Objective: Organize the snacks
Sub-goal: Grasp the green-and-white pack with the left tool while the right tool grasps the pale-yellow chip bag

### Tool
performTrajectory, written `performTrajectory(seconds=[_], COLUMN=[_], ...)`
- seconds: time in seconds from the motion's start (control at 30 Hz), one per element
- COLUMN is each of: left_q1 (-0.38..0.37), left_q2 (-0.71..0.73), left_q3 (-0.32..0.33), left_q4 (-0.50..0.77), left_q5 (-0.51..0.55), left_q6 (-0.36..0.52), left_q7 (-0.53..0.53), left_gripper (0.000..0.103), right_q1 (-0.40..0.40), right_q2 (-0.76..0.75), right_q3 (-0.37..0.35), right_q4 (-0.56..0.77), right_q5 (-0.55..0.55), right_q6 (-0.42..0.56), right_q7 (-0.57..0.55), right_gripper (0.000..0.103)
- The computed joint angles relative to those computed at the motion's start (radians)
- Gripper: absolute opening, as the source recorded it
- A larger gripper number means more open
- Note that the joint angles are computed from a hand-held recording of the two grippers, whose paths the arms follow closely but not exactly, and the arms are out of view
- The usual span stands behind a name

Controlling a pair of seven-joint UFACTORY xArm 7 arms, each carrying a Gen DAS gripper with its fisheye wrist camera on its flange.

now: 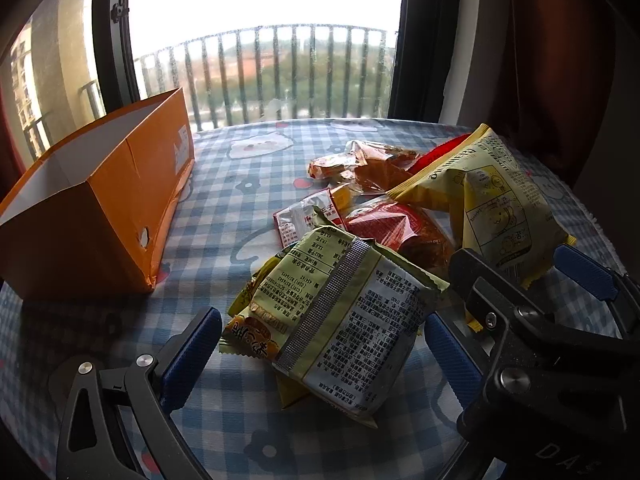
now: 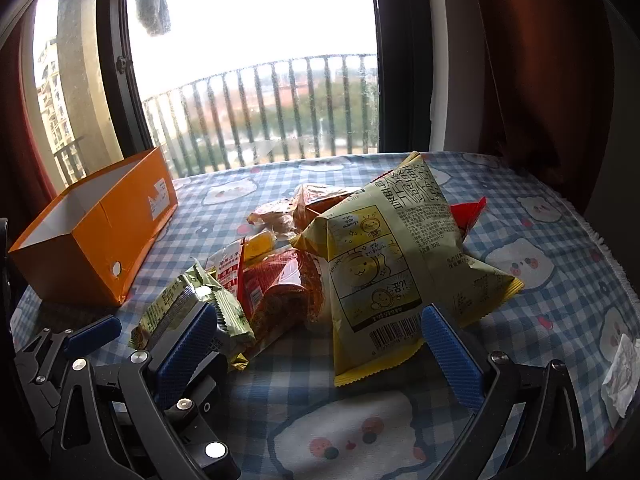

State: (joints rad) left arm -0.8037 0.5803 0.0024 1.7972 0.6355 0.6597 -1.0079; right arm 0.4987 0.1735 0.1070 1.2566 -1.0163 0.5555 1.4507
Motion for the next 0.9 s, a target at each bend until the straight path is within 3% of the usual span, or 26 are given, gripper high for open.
performTrajectory(seconds=[0.1, 0.2, 0.33, 0.9], left_q1=[-0.004, -0.012, -0.011, -0.023], left_q2=[0.018, 0.029, 0.033, -0.002], left_q3=[0.004, 0.016, 0.017, 0.017], left_q4=[0.022, 0.035, 0.038, 0.027], left_q5=[-0.002, 0.014, 0.015, 0.060], left_q6=[0.011, 0.018, 0.017, 0.008], left_q7=[0.003, -0.008, 0.000, -0.041], left_gripper=[0.100, 0.089, 0.086, 0.083], right_q1=[-0.007, -0.006, -0.002, 0.016], right_q2=[0.019, 0.032, 0.046, -0.003], right_q3=[-0.003, -0.011, -0.019, -0.018], right_q4=[0.009, 0.016, 0.024, 0.015], right_q5=[0.030, 0.049, 0.081, -0.001], right_q6=[-0.015, -0.025, -0.035, -0.002], right_q7=[-0.023, -0.035, -0.059, 0.002], right_gripper=[0.103, 0.103, 0.103, 0.103])
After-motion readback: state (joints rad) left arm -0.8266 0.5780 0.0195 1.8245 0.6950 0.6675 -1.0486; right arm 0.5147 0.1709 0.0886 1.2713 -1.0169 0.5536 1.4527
